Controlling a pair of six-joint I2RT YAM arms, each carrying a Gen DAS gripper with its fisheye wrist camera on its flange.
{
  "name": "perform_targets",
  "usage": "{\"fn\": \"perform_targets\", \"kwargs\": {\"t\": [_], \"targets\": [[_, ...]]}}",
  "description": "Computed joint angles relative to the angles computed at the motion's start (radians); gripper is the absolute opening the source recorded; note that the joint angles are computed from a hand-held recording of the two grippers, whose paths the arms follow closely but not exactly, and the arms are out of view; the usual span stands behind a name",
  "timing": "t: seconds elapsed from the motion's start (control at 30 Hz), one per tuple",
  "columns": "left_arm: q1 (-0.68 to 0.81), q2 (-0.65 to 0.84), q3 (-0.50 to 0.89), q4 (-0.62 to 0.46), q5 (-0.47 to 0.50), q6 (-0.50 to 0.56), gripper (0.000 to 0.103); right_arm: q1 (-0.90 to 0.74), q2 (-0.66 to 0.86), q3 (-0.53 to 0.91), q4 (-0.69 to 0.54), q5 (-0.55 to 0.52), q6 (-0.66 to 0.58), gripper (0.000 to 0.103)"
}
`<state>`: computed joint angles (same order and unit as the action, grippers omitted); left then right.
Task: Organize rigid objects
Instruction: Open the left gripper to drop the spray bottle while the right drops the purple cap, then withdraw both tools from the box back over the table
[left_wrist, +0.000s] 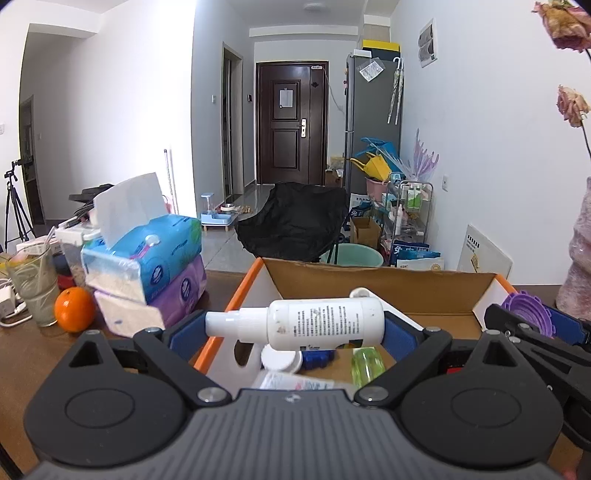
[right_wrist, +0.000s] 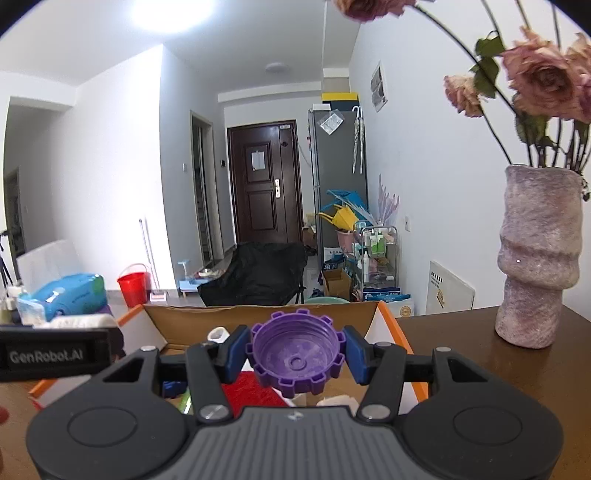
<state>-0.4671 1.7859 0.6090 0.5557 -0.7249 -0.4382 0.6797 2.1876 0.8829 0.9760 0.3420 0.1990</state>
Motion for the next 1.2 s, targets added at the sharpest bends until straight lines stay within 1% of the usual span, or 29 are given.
{"fn": "perform_targets", "kwargs": {"t": [0.1,0.13,0.17,0.2,0.23,0.3,0.37,0.47,0.6,0.7,0.8,0.93,1.0,1.07,1.1,1.17,1.2], "targets": [[0.035,0.029,0.021,0.015,0.043,0.03,0.099,-0.016,0.019,0.054,-0.069,-0.019,-0.009,0.055],[0.043,0.036,0.024,0.018,0.053,0.033,0.1,-0.021,0.021,0.065,-0.092,-0.021,-0.011,0.065],[0.047,0.041,0.023,0.025,0.056,0.034,0.102,-0.024,0.022,0.07,-0.104,-0.019,-0.012,0.082],[0.05,0.044,0.023,0.026,0.054,0.033,0.103,-0.026,0.021,0.067,-0.101,-0.01,-0.011,0.09],[0.053,0.044,0.021,0.029,0.049,0.031,0.103,-0.024,0.017,0.058,-0.094,0.004,-0.009,0.101],[0.057,0.034,0.014,0.021,0.058,0.018,0.103,-0.02,0.005,0.04,-0.077,0.029,-0.003,0.103],[0.062,0.019,0.004,0.025,0.068,0.017,0.103,-0.027,-0.012,0.03,-0.083,0.025,0.007,0.103],[0.046,-0.019,-0.022,0.023,0.047,0.027,0.103,-0.027,-0.036,0.009,-0.09,0.025,0.0,0.103],[-0.005,-0.119,-0.081,-0.01,-0.002,0.032,0.103,-0.016,-0.1,-0.055,-0.092,0.034,-0.012,0.103],[-0.059,-0.221,-0.137,-0.051,-0.039,0.027,0.103,0.009,-0.19,-0.148,-0.08,0.057,-0.023,0.103],[-0.135,-0.355,-0.184,-0.168,-0.088,-0.008,0.103,0.054,-0.311,-0.268,-0.06,0.095,-0.03,0.103],[-0.291,-0.568,-0.235,-0.413,-0.201,-0.121,0.103,0.143,-0.511,-0.423,-0.086,0.174,-0.023,0.103],[-0.402,-0.658,-0.23,-0.611,-0.278,-0.235,0.103,0.204,-0.634,-0.493,-0.139,0.229,-0.007,0.103],[-0.54,-0.709,-0.194,-0.879,-0.357,-0.442,0.103,0.275,-0.773,-0.544,-0.248,0.285,0.031,0.103],[-0.613,-0.708,-0.161,-1.028,-0.389,-0.575,0.103,0.313,-0.832,-0.565,-0.297,0.316,0.047,0.103],[-0.783,-0.63,-0.068,-1.398,-0.433,-0.959,0.103,0.409,-0.956,-0.6,-0.415,0.4,0.092,0.103],[-0.875,-0.56,-0.021,-1.586,-0.434,-1.186,0.103,0.474,-1.018,-0.615,-0.485,0.46,0.124,0.103]]}}
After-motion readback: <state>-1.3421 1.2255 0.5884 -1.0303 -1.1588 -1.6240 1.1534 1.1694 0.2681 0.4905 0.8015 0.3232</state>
